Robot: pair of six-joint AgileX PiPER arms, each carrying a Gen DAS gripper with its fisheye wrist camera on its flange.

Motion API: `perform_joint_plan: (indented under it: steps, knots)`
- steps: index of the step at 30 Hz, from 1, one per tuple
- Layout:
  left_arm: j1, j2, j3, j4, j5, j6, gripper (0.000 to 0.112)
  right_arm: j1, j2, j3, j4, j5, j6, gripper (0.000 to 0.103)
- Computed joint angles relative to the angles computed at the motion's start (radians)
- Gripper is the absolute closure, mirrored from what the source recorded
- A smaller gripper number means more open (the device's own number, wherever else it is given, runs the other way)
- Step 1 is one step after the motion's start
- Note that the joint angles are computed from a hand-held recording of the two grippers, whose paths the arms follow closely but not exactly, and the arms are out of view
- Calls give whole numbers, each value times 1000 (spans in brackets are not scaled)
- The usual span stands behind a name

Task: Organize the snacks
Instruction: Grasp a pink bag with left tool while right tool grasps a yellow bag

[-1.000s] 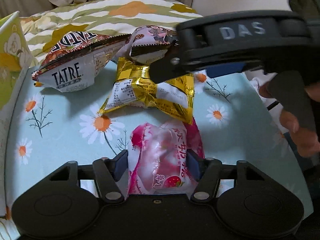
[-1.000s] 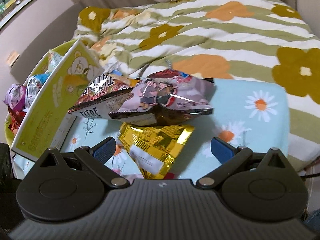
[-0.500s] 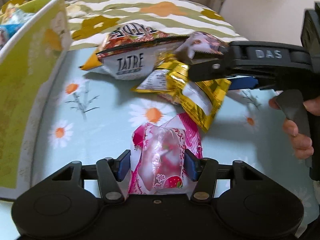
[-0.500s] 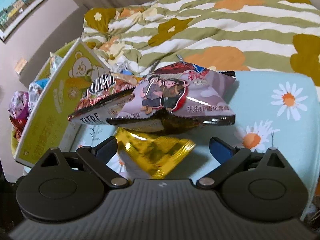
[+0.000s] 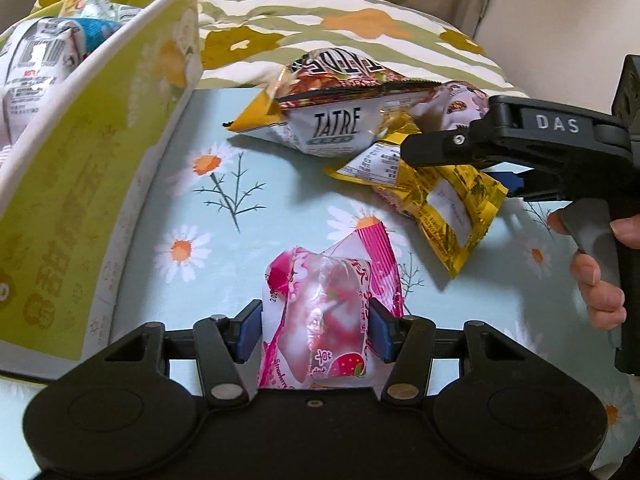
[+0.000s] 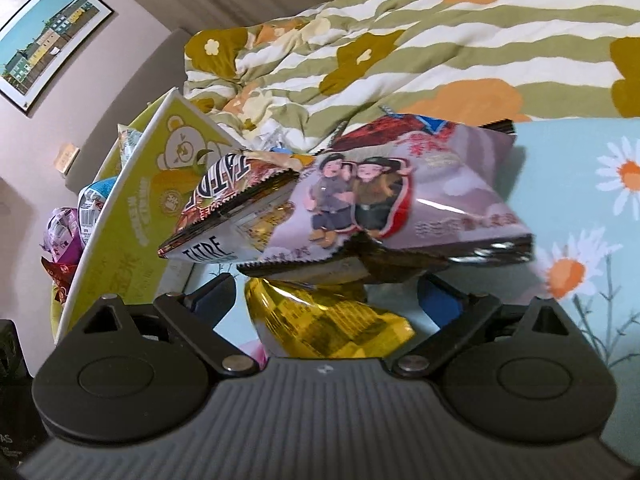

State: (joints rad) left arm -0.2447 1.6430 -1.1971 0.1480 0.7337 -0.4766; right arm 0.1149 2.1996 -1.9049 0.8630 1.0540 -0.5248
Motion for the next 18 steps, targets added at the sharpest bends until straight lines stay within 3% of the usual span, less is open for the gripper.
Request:
perform_joint_plan:
  steps: [3, 5, 10, 14, 18]
  knots:
    - [3, -10, 11, 2, -1, -8, 53, 12, 10, -14, -1, -4, -5, 0]
    - [8, -15, 21, -2, -7, -9, 53, 16, 18, -26, -4, 4, -10, 11]
    - [7, -28, 34, 6, 0, -20, 53, 28, 1, 1, -23, -18, -47, 14]
    - [-13, -29, 36, 46, 12, -27, 54, 57, -49, 68, -83, -72, -99, 29]
    - [-29, -44, 42, 70, 26, -45, 60, 78, -103, 146, -111, -111, -133, 36]
